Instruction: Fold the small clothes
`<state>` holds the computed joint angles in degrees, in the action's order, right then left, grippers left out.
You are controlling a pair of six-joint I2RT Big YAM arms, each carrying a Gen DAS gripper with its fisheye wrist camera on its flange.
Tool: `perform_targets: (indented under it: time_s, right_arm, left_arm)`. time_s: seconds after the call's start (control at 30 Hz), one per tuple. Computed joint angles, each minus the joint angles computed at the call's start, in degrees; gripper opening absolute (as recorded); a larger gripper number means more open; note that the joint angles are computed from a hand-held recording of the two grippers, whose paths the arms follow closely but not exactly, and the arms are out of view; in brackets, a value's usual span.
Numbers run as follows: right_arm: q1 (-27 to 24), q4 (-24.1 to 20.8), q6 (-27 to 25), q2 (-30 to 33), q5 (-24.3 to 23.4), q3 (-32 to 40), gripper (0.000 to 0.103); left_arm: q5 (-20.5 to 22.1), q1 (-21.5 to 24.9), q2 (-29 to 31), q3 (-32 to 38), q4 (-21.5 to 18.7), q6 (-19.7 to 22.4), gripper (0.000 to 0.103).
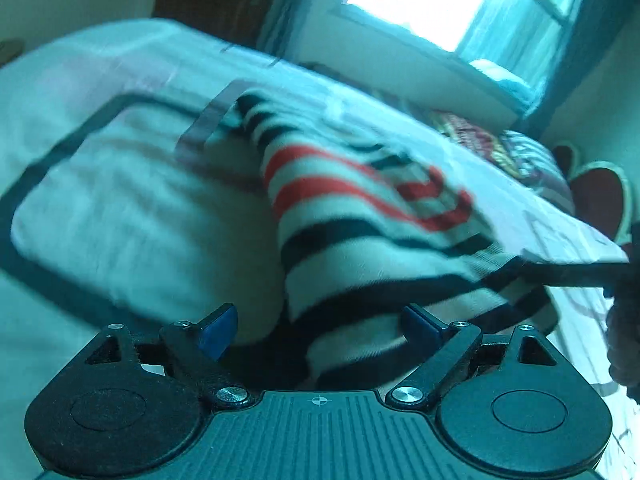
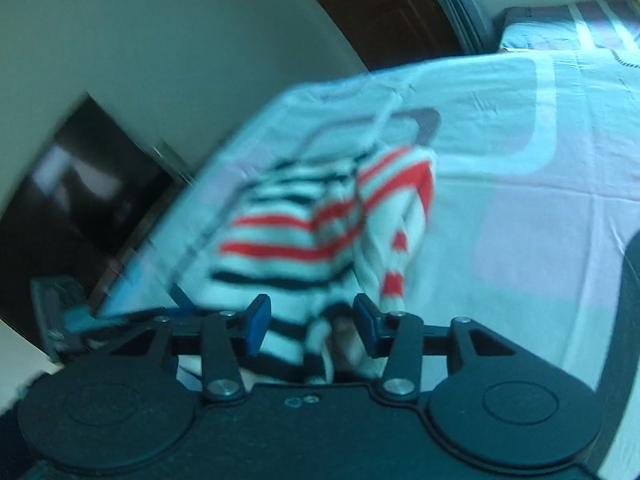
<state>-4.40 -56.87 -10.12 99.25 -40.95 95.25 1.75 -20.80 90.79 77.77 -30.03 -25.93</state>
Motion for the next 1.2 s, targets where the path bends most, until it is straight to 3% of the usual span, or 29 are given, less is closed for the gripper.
perform_targets:
  time_s: [0.03,0.1,0.17,0.33,0.43,0.47,0.5,0.53,0.57,0.63,0.67,0.7,0.77,0.8,0.87,0.9,0.93,1.03,1.1,1.2]
  right_arm:
    - [-0.1,0.9,1.1,0.4,1.5,-0.7,0.013]
    - [-2.0,3.1,8.4,1.2,-3.2,-3.1,0.01]
    - [-2.2,5.4,9.3,-0.3,-3.6,-5.4,0.011]
    - [-2.8,6.2,13.5,0.2,-8.0,-5.9,0.037]
    - [-3.2,9.6,19.6,0.4,-9.3,-6.6,0.038]
    - [-3.4,13.0,21.6,-0.9,-8.9,-8.1,0.04]
    - [-3.6,16.2,22.0,-2.5,-7.7,-9.9,0.054]
    - [-3.6,16.5,21.3,-3.4,-5.8,-10.5,0.079]
    - [-3.3,14.0,20.3,-2.7,-5.4,-9.4,0.084]
    - [-3.1,4.9,15.8,0.7,-8.5,-5.4,0.069]
    - [-2.8,2.2,13.9,1.8,-8.5,-4.4,0.06]
    - [-2.8,2.3,13.4,1.9,-8.9,-4.6,0.057]
    - [-3.3,2.0,20.7,3.7,-13.2,-4.3,0.028]
    - [-3.8,4.0,27.3,4.1,-17.1,-5.7,0.025]
    - [-4.5,15.8,38.7,1.4,-23.6,-11.7,0.023]
    - [-4.8,19.7,43.1,0.6,-27.5,-13.5,0.023]
    - [-4.7,20.8,43.6,0.0,-28.3,-14.2,0.022]
    - [-2.5,11.9,29.1,-0.1,-12.6,-12.2,0.021]
    - [-2.9,12.6,27.8,0.0,-13.6,-12.5,0.022]
    - [-2.7,11.1,23.3,-1.9,-9.6,-12.4,0.03]
  left_arm:
    - [0.3,-0.1,-0.5,-1.2,1.1,-0.9,0.089]
    - [-0.2,-0.3,-0.8,-2.3,2.3,-1.3,0.089]
    - [0.3,-0.2,-0.8,-1.9,1.2,-2.1,0.089]
    - [4.5,0.8,-0.9,-2.2,0.6,-1.8,0.089]
    - [4.5,0.7,-0.9,-2.2,0.6,-2.1,0.089]
    - [4.6,0.6,-1.0,-2.2,0.5,-2.1,0.089]
    - [4.6,0.6,-1.0,-2.2,0.4,-2.0,0.089]
    - [4.6,0.6,-1.1,-2.4,0.5,-1.9,0.089]
    - [4.6,0.6,-1.1,-2.5,0.6,-1.9,0.089]
    - [4.4,0.6,-1.1,-2.6,1.0,-2.1,0.089]
    - [4.5,0.5,-1.0,-2.7,1.3,-2.3,0.089]
    - [4.3,0.4,-0.9,-2.6,1.3,-2.4,0.089]
    - [4.2,0.4,-0.7,-2.2,1.0,-2.0,0.089]
    - [3.7,0.4,-0.6,-1.7,0.5,-1.8,0.089]
    - [2.2,0.7,-1.4,-1.8,1.0,-1.6,0.089]
    - [1.8,1.0,-2.0,-2.1,1.5,-1.6,0.089]
    - [0.8,1.1,-2.1,-1.7,0.2,-1.4,0.089]
    - [1.4,1.5,-0.7,-0.1,-4.0,-0.1,0.089]
    - [-0.4,0.7,-0.6,0.0,-4.4,0.8,0.089]
    - [-2.5,-0.2,-2.4,-1.1,-3.8,1.0,0.089]
